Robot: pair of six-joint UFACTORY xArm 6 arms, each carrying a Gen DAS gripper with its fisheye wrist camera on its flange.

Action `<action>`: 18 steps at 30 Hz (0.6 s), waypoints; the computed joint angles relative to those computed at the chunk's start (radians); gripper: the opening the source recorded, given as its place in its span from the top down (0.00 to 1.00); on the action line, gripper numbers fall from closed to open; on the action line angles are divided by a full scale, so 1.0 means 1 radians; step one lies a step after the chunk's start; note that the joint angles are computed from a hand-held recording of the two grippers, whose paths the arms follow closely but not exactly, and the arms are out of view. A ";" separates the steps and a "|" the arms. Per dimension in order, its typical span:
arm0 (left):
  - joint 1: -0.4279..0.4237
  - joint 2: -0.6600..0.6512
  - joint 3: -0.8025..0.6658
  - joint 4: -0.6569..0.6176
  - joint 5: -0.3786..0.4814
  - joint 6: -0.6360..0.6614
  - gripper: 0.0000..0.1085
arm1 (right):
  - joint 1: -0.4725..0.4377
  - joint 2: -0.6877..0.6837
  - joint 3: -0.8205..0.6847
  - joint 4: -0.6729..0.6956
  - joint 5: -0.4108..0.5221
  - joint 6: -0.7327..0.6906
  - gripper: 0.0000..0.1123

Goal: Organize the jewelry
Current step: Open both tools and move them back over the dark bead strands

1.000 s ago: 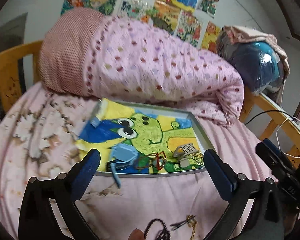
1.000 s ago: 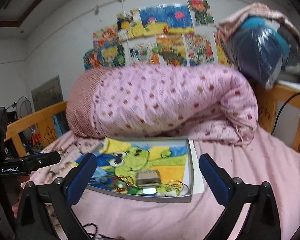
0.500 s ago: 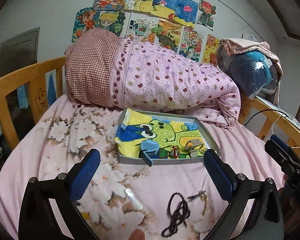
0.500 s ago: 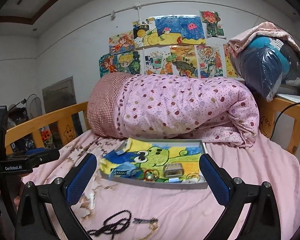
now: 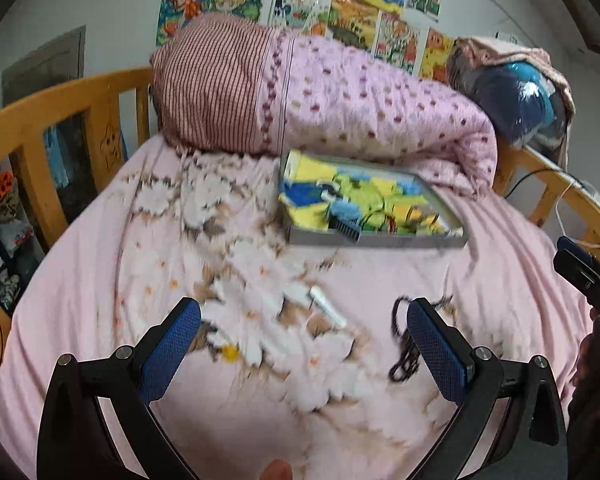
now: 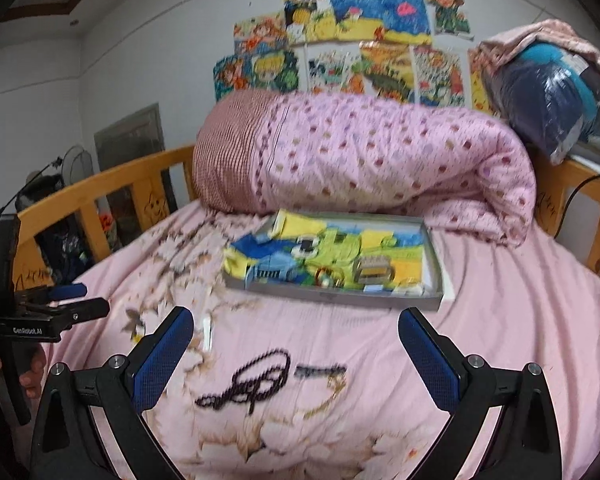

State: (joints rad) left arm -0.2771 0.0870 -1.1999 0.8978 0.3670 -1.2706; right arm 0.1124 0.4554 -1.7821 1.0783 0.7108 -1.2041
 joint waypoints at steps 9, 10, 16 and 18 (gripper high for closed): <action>-0.001 0.044 0.014 -0.185 -0.010 0.158 0.07 | 0.009 0.042 -0.001 -0.191 0.083 0.100 0.08; 0.001 0.054 0.012 -0.215 -0.015 0.181 0.07 | 0.008 0.050 -0.009 -0.209 0.100 0.114 0.08; 0.004 0.113 -0.027 -0.405 -0.019 0.345 0.07 | 0.005 0.095 -0.052 -0.270 0.138 0.161 0.08; 0.001 0.128 -0.039 -0.448 -0.020 0.386 0.07 | 0.001 0.116 -0.082 -0.284 0.153 0.183 0.08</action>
State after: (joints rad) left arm -0.2757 0.2152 -1.2387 0.4498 0.3468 -0.8845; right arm 0.1132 0.5715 -1.8637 0.7940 0.8637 -1.0209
